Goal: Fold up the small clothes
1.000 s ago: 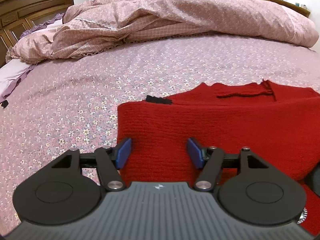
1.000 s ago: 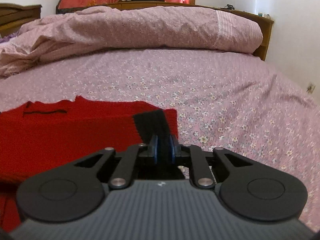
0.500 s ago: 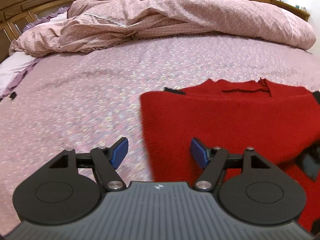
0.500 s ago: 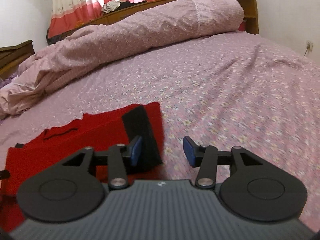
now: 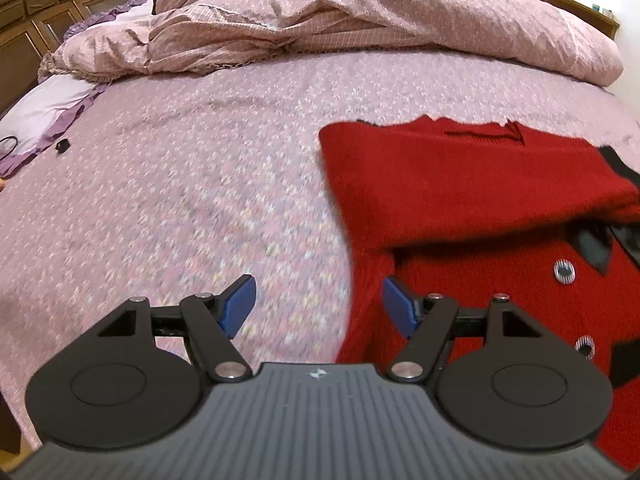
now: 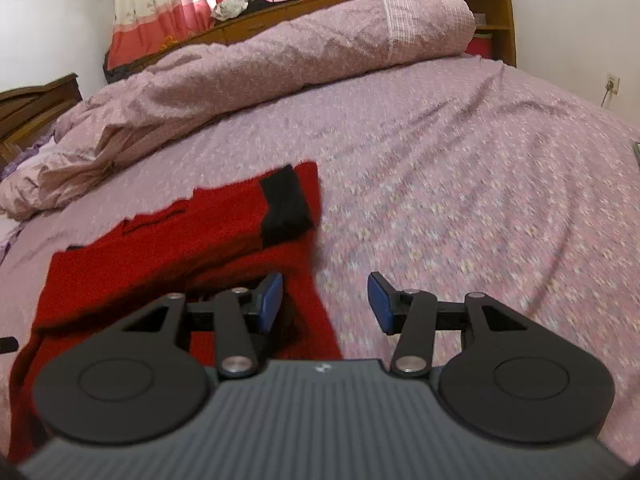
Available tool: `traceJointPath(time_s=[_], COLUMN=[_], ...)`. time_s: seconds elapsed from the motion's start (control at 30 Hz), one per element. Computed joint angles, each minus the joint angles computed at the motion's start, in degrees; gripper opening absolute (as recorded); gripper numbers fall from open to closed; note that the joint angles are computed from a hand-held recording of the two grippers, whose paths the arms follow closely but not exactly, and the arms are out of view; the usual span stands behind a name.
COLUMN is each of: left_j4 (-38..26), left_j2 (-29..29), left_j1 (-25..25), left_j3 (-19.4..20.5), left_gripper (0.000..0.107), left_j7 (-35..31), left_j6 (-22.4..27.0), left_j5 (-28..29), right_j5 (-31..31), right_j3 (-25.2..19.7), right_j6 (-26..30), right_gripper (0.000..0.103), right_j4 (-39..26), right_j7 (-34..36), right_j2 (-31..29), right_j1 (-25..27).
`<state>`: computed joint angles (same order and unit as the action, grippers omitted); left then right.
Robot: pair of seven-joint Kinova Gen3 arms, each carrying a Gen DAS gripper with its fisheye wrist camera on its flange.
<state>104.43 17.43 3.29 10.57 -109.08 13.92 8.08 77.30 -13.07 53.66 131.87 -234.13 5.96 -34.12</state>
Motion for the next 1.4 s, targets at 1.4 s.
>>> traceJointPath(time_s=[1.4], left_j4=[8.7], left_j2=[-4.4], left_j1=[-10.0], left_j3=[-3.4], left_gripper=[0.074], left_j7=[-38.6], left_j6=[25.3], left_j5=[29.3], right_j5=[-17.4], right_j3=[-8.9], right_j6=[-6.2], right_gripper=[0.053], right_j4=[7.9], right_j7=[0.3], right_j2=[-8.6], right_j1=[-8.9])
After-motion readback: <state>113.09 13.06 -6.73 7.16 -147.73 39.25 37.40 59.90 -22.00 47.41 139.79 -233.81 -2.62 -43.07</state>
